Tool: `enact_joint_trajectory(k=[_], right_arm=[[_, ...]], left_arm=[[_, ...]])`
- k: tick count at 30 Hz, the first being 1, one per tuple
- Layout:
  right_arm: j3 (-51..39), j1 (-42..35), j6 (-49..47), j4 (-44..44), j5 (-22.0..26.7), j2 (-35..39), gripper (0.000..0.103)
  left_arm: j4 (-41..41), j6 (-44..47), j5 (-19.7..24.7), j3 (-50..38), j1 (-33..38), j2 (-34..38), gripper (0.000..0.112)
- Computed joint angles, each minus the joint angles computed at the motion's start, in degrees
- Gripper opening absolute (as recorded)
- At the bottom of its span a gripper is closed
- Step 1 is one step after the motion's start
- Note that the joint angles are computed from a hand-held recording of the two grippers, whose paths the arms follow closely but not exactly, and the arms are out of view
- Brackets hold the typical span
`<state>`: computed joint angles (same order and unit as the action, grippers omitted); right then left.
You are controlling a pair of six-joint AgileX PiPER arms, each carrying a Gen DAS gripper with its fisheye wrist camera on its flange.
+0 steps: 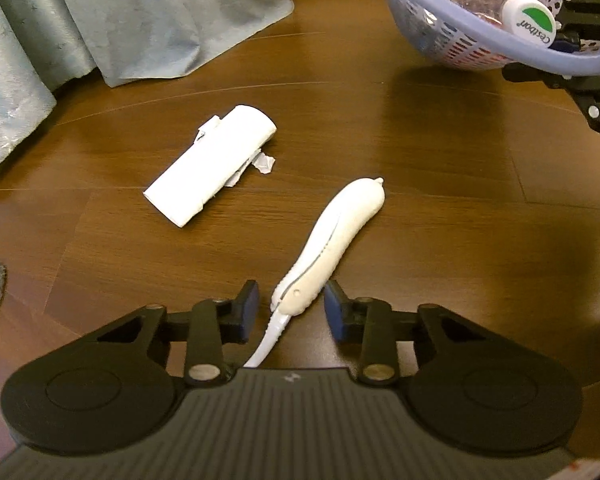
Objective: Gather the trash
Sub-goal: 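Lower the left tool onto the white toothbrush handle and close on it, then carry the white toothbrush with the left tool into the basket and release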
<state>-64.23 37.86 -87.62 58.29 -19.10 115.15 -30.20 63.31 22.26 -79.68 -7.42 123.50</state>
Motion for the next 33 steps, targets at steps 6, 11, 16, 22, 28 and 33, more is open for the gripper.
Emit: enact_joint_trajectory(k=[6,11,16,22,28,33], right_arm=[[0.1,-0.2,0.7,-0.6,0.2,-0.2,0.007],[0.2,-0.1,0.8,-0.6,0.1,-0.2,0.007],[0.1,-0.1,0.4,-0.3,0.1,-0.2,0.007],[0.2,-0.1,0.4,-0.4,0.2,-0.3,0.007],[0.3,-0.1,0.8,-0.7,0.1,-0.3,0.007],[0.3,-0.1,1.2,-0.8,0.1,-0.3,0.007]], left_arm=[[5.4,-6.2,4.3,-0.8,0.2,-0.9,0.016],[4.7,-5.1,2.6,3.0,0.3,-3.0,0.017],[2.8,-2.0,1.3,2.9,0.1,-2.6,0.025],[4.4,-3.2,3.4,-0.2,-0.4,-1.1,0.024],[6.5,-8.6,5.7,-1.4,-0.6,-0.8,0.015],[7.7,-10.1,5.3,1.5,-0.4,-4.1,0.015]])
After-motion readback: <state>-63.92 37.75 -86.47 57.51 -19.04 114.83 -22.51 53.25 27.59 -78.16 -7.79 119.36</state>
